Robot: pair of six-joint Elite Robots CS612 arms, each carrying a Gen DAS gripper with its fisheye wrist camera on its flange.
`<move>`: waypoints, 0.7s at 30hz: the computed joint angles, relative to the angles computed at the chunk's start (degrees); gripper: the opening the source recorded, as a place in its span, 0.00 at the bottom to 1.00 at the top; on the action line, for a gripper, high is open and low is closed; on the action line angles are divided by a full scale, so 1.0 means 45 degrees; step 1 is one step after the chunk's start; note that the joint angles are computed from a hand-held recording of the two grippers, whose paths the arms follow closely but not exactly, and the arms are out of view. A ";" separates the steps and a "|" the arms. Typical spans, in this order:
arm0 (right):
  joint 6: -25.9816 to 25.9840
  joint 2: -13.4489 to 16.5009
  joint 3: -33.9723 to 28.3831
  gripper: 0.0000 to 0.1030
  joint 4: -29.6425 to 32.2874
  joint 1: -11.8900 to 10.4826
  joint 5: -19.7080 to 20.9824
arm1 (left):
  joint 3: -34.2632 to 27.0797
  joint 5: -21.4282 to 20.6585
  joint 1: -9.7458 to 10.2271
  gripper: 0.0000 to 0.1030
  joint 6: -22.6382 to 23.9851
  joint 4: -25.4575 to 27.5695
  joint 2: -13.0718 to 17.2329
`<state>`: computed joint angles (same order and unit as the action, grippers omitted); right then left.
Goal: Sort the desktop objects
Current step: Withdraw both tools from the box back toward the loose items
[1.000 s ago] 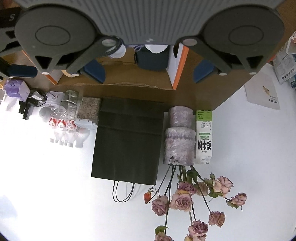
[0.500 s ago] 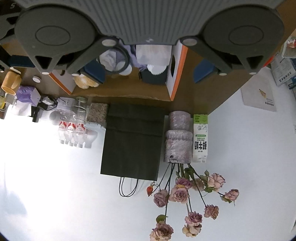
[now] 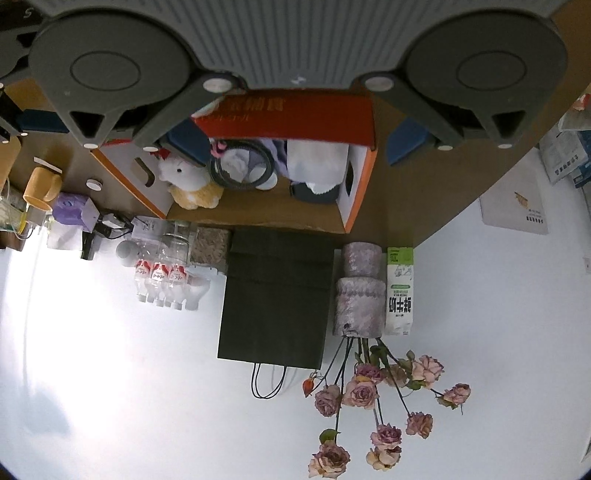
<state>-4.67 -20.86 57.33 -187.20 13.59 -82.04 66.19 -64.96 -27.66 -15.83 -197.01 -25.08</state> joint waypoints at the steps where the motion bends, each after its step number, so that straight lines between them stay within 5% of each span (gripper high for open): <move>1: -0.0010 -0.0050 0.0144 1.00 -0.0067 -0.0005 -0.0006 | 0.0095 -0.0031 -0.0014 1.00 -0.0015 -0.0009 -0.0036; 21: -0.0112 -0.0534 0.1715 1.00 -0.0543 -0.0086 -0.0104 | 0.0980 -0.0238 -0.0236 1.00 -0.0140 0.0322 -0.0213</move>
